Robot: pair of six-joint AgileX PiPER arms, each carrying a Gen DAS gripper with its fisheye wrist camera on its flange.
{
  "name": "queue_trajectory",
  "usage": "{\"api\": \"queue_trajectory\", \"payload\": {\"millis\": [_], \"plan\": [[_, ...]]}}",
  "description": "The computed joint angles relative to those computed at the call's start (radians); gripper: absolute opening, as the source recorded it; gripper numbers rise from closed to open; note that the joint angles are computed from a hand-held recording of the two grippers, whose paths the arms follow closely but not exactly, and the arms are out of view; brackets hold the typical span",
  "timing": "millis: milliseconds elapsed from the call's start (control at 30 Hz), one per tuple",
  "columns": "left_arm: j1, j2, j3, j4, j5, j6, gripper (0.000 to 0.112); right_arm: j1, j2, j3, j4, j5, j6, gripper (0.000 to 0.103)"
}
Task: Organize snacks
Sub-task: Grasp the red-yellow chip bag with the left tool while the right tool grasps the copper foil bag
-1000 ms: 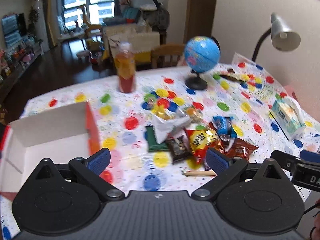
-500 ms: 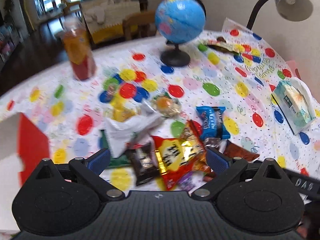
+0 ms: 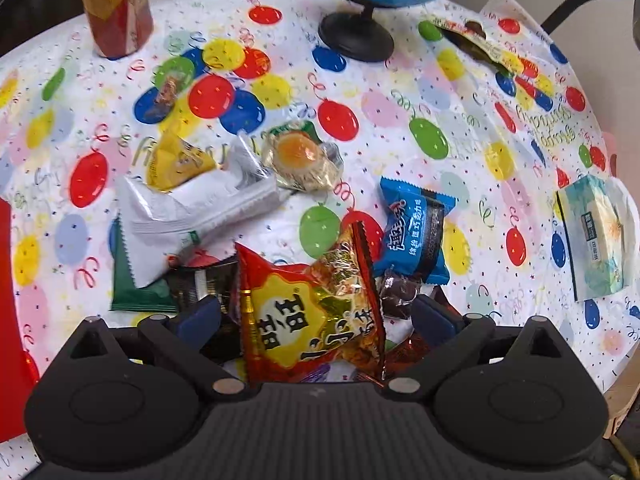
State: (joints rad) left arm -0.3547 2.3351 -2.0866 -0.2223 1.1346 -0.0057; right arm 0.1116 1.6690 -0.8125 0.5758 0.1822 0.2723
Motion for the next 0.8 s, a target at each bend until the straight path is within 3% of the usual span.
{"api": "queue_trajectory", "payload": {"millis": [67, 200, 300, 433, 500, 533, 567, 667, 800], "plan": [[-0.008, 0.025, -0.035, 0.008, 0.021, -0.01, 0.102, -0.008, 0.019, -0.009, 0.079, 0.006, -0.089, 0.085], [-0.019, 0.059, -0.082, 0.029, 0.049, -0.037, 0.102, -0.012, 0.044, -0.026, 0.098, 0.007, -0.128, 0.085], [-0.027, 0.07, -0.093, 0.046, 0.051, -0.052, 0.101, -0.005, 0.056, -0.041, 0.004, 0.009, -0.054, 0.083], [-0.036, 0.08, -0.104, 0.069, 0.063, -0.07, 0.086, 0.007, 0.068, -0.054, -0.119, 0.007, 0.039, 0.08], [-0.032, 0.076, -0.091, 0.063, 0.056, -0.074, 0.083, 0.015, 0.07, -0.06, -0.201, 0.012, 0.103, 0.075], [-0.031, 0.064, -0.07, 0.061, 0.038, -0.077, 0.08, 0.018, 0.069, -0.061, -0.231, 0.013, 0.127, 0.067], [-0.03, 0.056, -0.055, 0.06, 0.026, -0.079, 0.076, 0.016, 0.067, -0.059, -0.222, 0.014, 0.111, 0.065], [-0.03, 0.041, -0.033, 0.054, 0.013, -0.074, 0.068, 0.014, 0.058, -0.049, -0.2, 0.007, 0.08, 0.047], [-0.023, 0.002, 0.039, 0.043, -0.035, -0.067, 0.061, 0.015, 0.042, -0.032, -0.174, -0.007, 0.037, 0.039]]}}
